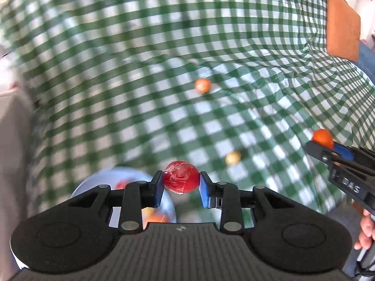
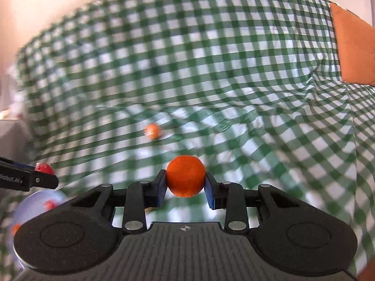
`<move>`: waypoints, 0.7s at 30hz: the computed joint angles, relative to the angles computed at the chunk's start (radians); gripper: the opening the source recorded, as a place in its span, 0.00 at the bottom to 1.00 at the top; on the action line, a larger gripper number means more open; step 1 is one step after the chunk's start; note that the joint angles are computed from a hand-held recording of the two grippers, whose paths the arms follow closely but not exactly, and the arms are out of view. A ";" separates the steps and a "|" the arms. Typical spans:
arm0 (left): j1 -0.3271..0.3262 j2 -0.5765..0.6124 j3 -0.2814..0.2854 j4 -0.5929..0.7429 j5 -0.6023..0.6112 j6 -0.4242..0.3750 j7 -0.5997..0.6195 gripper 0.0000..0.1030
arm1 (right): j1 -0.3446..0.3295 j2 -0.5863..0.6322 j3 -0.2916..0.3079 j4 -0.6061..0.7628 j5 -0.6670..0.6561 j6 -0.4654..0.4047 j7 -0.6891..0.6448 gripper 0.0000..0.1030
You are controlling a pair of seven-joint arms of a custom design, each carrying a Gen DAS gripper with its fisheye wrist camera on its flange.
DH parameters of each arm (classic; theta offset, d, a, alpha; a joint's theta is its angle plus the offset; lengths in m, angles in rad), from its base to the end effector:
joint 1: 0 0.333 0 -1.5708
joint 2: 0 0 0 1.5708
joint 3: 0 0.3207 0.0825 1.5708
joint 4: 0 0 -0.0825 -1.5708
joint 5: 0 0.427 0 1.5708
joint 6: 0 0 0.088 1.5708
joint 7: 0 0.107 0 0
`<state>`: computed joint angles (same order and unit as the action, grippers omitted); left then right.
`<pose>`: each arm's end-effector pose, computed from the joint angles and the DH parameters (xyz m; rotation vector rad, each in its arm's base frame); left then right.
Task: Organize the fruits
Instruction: 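Carry the red wrapped fruit and orange over the plate with both tools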
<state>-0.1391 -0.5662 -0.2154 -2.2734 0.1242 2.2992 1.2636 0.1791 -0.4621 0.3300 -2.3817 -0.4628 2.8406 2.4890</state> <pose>0.4339 -0.1774 0.6255 -1.7557 1.9488 -0.5586 0.4195 0.2824 0.5718 -1.5994 1.5846 -0.6476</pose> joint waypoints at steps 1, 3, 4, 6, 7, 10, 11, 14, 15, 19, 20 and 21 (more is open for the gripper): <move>0.002 -0.051 0.001 -0.025 0.002 -0.035 -0.009 0.34 | 0.035 -0.039 -0.007 -0.021 0.025 -0.018 -0.010 0.34; 0.013 -0.140 -0.007 -0.060 0.015 -0.122 -0.036 0.34 | 0.099 -0.103 -0.012 -0.050 0.071 -0.052 -0.036 0.34; 0.015 -0.179 -0.006 -0.074 0.017 -0.162 -0.045 0.34 | 0.128 -0.135 -0.009 -0.065 0.094 -0.068 -0.044 0.34; 0.011 -0.269 0.008 -0.112 0.007 -0.226 -0.054 0.34 | 0.188 -0.173 -0.012 -0.072 0.144 -0.090 -0.074 0.34; 0.009 -0.311 0.014 -0.130 0.002 -0.250 -0.055 0.34 | 0.211 -0.189 -0.009 -0.073 0.163 -0.097 -0.087 0.34; 0.009 -0.423 0.019 -0.174 -0.002 -0.310 -0.062 0.34 | 0.277 -0.220 0.004 -0.065 0.216 -0.114 -0.123 0.34; 0.010 -0.458 0.022 -0.185 -0.004 -0.329 -0.066 0.34 | 0.293 -0.224 0.012 -0.060 0.230 -0.119 -0.132 0.34; 0.011 -0.547 0.025 -0.212 -0.015 -0.367 -0.080 0.34 | 0.334 -0.225 0.035 -0.038 0.258 -0.128 -0.160 0.34; 0.011 -0.570 0.026 -0.218 -0.018 -0.375 -0.084 0.34 | 0.343 -0.224 0.044 -0.031 0.263 -0.132 -0.168 0.34; 0.008 -0.652 0.020 -0.242 -0.018 -0.386 -0.087 0.34 | 0.370 -0.221 0.073 -0.008 0.264 -0.146 -0.200 0.34; 0.006 -0.669 0.020 -0.247 -0.019 -0.387 -0.086 0.34 | 0.369 -0.223 0.083 -0.004 0.258 -0.148 -0.204 0.34; 0.005 -0.681 0.019 -0.251 -0.020 -0.385 -0.089 0.34 | 0.364 -0.225 0.094 0.002 0.250 -0.151 -0.203 0.34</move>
<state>-0.1338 -1.2475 -0.1969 -2.5242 0.1038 1.9141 1.1751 0.5431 -0.6868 0.4239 -2.3797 -0.2125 2.6895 2.2860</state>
